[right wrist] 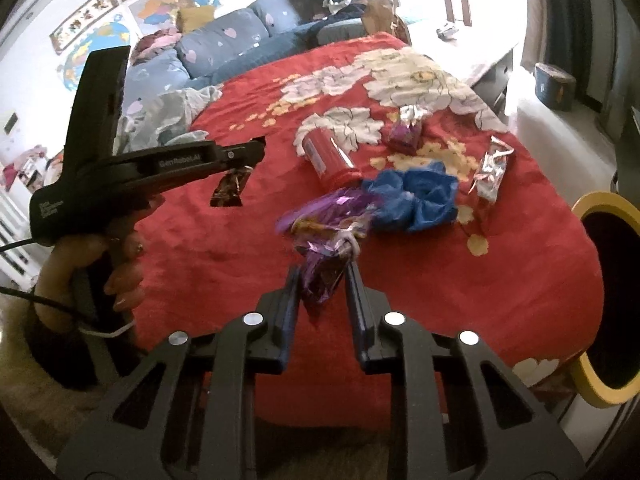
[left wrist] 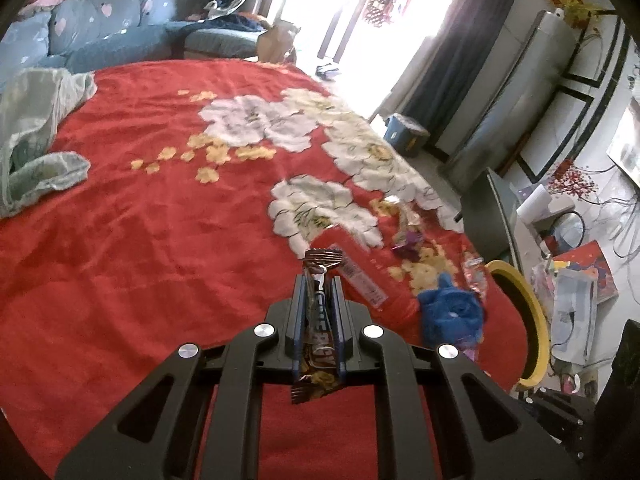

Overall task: Collect trash
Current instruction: 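Carry the chocolate wrapper with the left tool while the right tool carries the purple wrapper to the bin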

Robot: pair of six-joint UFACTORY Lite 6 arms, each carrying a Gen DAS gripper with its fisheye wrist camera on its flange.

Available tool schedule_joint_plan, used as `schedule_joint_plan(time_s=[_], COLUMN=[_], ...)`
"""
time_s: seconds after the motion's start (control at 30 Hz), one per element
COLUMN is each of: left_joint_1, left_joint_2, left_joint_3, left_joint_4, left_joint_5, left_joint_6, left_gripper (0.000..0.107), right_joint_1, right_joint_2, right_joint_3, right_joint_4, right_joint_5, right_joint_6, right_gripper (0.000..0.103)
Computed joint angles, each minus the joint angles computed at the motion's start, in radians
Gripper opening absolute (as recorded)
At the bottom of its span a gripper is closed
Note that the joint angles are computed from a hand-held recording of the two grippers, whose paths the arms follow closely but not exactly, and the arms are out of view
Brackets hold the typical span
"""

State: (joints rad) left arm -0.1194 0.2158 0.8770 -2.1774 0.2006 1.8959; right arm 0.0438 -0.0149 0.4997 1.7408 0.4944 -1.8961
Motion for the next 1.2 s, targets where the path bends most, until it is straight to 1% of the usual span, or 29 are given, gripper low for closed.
schedule_joint_plan(time_s=[0.27,0.5,0.73,1.03,1.2], left_joint_1=[-0.049,-0.109,-0.178,-0.287,-0.339], left_joint_2=[-0.066,-0.119,-0.123,-0.105,-0.09], left_joint_3=[-0.016,-0.023,-0.001,0.044,0.064], left_joint_4=[0.023,0.023,-0.002,-0.192,-0.349], left_joint_5=[-0.008,-0.025,-0.055,-0.101,-0.117], left_joint_6=[-0.018,-0.019,0.013,0.205,0.363], left_gripper=[0.012,0.012,0.012,0.012,0.012], right_joint_1=[-0.06,-0.142,-0.238,-0.36,-0.42], right_joint_2=[-0.037,-0.063,-0.08,-0.059,-0.037], right_joint_3=[0.004,0.025,0.047,0.085,0.112], right_joint_4=[-0.043,-0.11,-0.158,-0.187,-0.194], right_joint_5=[0.019,0.063,0.106,0.154,0.171], right_joint_6=[0.024,0.071,0.099,0.098,0.095], right_gripper=[0.016,0.016,0.016,0.016,0.016])
